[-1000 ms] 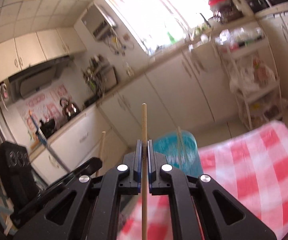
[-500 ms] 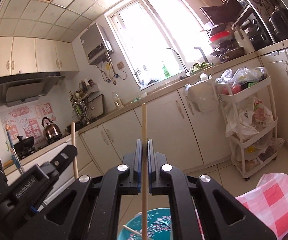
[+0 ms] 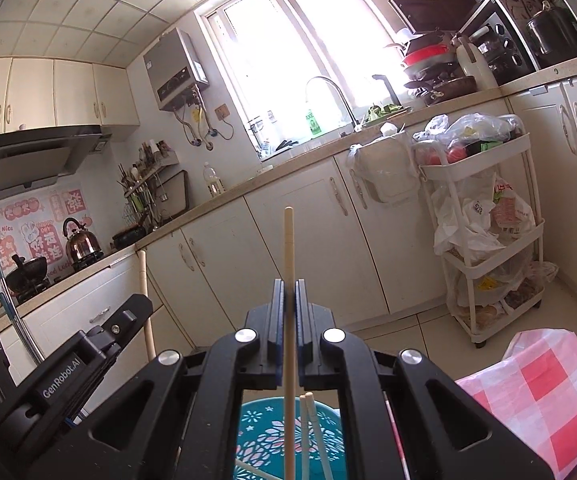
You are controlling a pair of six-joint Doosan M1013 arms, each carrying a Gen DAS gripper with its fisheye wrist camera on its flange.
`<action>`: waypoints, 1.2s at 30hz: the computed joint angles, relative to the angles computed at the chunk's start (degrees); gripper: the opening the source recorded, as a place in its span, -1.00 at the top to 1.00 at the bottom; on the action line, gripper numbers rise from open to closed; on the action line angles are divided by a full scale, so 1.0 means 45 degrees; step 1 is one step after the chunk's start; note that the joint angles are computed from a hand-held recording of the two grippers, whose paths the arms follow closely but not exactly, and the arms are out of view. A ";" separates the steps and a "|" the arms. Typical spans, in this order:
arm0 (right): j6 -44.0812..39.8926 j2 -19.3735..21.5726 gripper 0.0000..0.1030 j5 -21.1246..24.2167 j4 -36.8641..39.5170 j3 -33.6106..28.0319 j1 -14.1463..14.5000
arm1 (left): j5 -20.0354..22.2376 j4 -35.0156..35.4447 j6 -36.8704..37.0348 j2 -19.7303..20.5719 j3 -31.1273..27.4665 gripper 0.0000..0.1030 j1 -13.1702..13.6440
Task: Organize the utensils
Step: 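Lift both chopsticks over the turquoise bin and release them inside, then move both open grippers back toward the remaining chopsticks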
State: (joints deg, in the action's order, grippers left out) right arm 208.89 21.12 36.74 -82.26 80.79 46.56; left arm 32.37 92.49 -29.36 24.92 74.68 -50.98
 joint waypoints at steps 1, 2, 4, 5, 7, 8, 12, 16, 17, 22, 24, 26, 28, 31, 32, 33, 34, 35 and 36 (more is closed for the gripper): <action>-0.0044 0.0023 0.89 0.0066 -0.0001 0.0004 0.0018 | 0.0071 -0.0059 0.0085 0.0015 0.0008 0.91 -0.0023; -0.0118 0.0046 0.89 0.0105 0.0025 0.0003 0.0037 | 0.0130 -0.0152 0.0213 0.0047 0.0000 0.91 -0.0038; -0.0299 0.0086 0.88 0.0177 0.0109 0.0015 0.0070 | 0.0221 -0.0345 0.0448 0.0085 0.0010 0.90 -0.0084; -0.0453 0.0106 0.88 0.0218 0.0203 0.0025 0.0092 | 0.0245 -0.0454 0.0580 0.0098 0.0027 0.90 -0.0109; -0.0638 0.0116 0.88 0.0250 0.0371 0.0081 0.0126 | 0.0333 -0.0668 0.0858 0.0115 0.0098 0.90 -0.0162; -0.0626 0.0105 0.88 0.0267 0.0399 0.0146 0.0145 | 0.0345 -0.0831 0.1035 0.0112 0.0130 0.90 -0.0178; -0.0962 0.0001 0.88 0.0074 0.0911 0.0412 0.0181 | 0.0317 -0.1530 0.1773 0.0057 0.0343 0.90 -0.0262; -0.1324 -0.0126 0.57 -0.0042 0.1550 0.0644 0.0266 | 0.0320 -0.2468 0.2800 -0.0007 0.0492 0.90 -0.0376; -0.1228 -0.0173 0.53 -0.0004 0.1569 0.0732 0.0306 | 0.0357 -0.2559 0.2894 -0.0042 0.0555 0.90 -0.0410; -0.1243 -0.0432 0.50 -0.0029 0.1948 0.1025 0.0434 | 0.0418 -0.3354 0.3409 -0.0237 0.0814 0.89 -0.0530; -0.1113 -0.0589 0.45 -0.0017 0.1972 0.1166 0.0484 | 0.0429 -0.3586 0.3532 -0.0338 0.0956 0.89 -0.0572; -0.0977 -0.0778 0.39 0.0090 0.1976 0.1353 0.0559 | 0.0488 -0.3735 0.3573 -0.0447 0.1091 0.87 -0.0621; -0.0944 -0.0987 0.38 0.0185 0.2113 0.1561 0.0640 | 0.0527 -0.3898 0.3575 -0.0584 0.1263 0.81 -0.0664; -0.1046 -0.1328 0.22 0.0370 0.2538 0.1896 0.0787 | 0.0645 -0.3985 0.3412 -0.0849 0.1613 0.67 -0.0763; -0.1188 -0.1451 0.19 0.0450 0.2793 0.2028 0.0858 | 0.0684 -0.4065 0.3375 -0.0959 0.1762 0.63 -0.0801; -0.1279 -0.1555 0.18 0.0494 0.2985 0.2145 0.0924 | 0.0736 -0.4149 0.3332 -0.1062 0.1910 0.53 -0.0844; -0.1384 -0.1655 0.17 0.0493 0.3197 0.2265 0.0977 | 0.0758 -0.4310 0.3356 -0.1170 0.2072 0.43 -0.0884; -0.1690 -0.1766 0.17 0.0482 0.3662 0.2392 0.1048 | 0.0724 -0.4544 0.3455 -0.1275 0.2228 0.39 -0.0912; -0.2089 -0.1854 0.17 0.0495 0.4201 0.2484 0.1122 | 0.0650 -0.4863 0.3659 -0.1356 0.2347 0.33 -0.0936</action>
